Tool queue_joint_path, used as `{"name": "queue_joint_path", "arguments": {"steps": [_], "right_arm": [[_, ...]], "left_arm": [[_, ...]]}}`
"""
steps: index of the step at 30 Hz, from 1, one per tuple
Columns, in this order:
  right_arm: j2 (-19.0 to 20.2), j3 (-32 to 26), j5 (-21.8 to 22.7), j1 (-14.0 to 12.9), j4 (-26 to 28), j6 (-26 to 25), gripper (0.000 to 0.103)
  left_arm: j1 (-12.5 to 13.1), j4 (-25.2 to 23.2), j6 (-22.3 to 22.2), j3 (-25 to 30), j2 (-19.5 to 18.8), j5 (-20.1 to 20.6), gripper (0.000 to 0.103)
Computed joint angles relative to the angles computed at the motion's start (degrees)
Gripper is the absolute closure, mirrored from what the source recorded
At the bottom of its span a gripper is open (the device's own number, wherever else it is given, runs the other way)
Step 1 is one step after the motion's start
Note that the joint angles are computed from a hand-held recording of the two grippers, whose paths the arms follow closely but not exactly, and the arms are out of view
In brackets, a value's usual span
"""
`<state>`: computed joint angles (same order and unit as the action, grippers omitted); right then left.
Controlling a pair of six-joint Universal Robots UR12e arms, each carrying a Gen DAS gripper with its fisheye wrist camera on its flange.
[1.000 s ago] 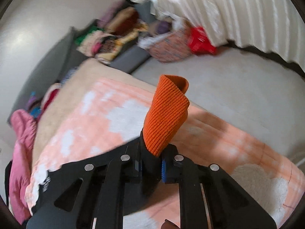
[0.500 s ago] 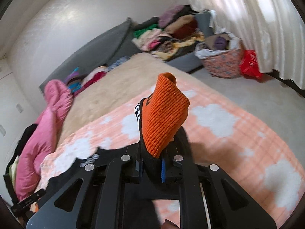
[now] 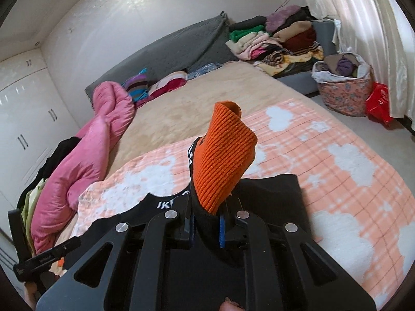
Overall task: Fold small clothes
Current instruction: 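Lift the sleeve with the right tool and carry it across the body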
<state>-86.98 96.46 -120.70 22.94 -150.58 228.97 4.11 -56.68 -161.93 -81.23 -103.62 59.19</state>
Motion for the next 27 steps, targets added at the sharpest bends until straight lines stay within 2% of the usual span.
{"name": "queue_joint_path", "arguments": {"steps": [7,17,25,27], "right_arm": [[3.0,-3.2,1.8,1.3,0.4,-2.9,0.091],[7.8,-6.8,6.2,2.4,0.9,-6.3,0.091],[10.7,-8.3,10.3,2.6,1.1,-7.3,0.089],[11.3,-8.4,11.5,2.6,1.1,-7.6,0.085]], "left_arm": [[1.0,-1.9,-1.0,1.3,-0.8,-1.5,0.008],[2.4,-7.3,-1.6,3.3,-2.8,-3.0,0.008],[2.8,-8.2,-1.6,3.6,-3.7,-2.8,0.008],[2.7,-8.1,-1.5,3.5,-3.7,-2.6,0.008]]}}
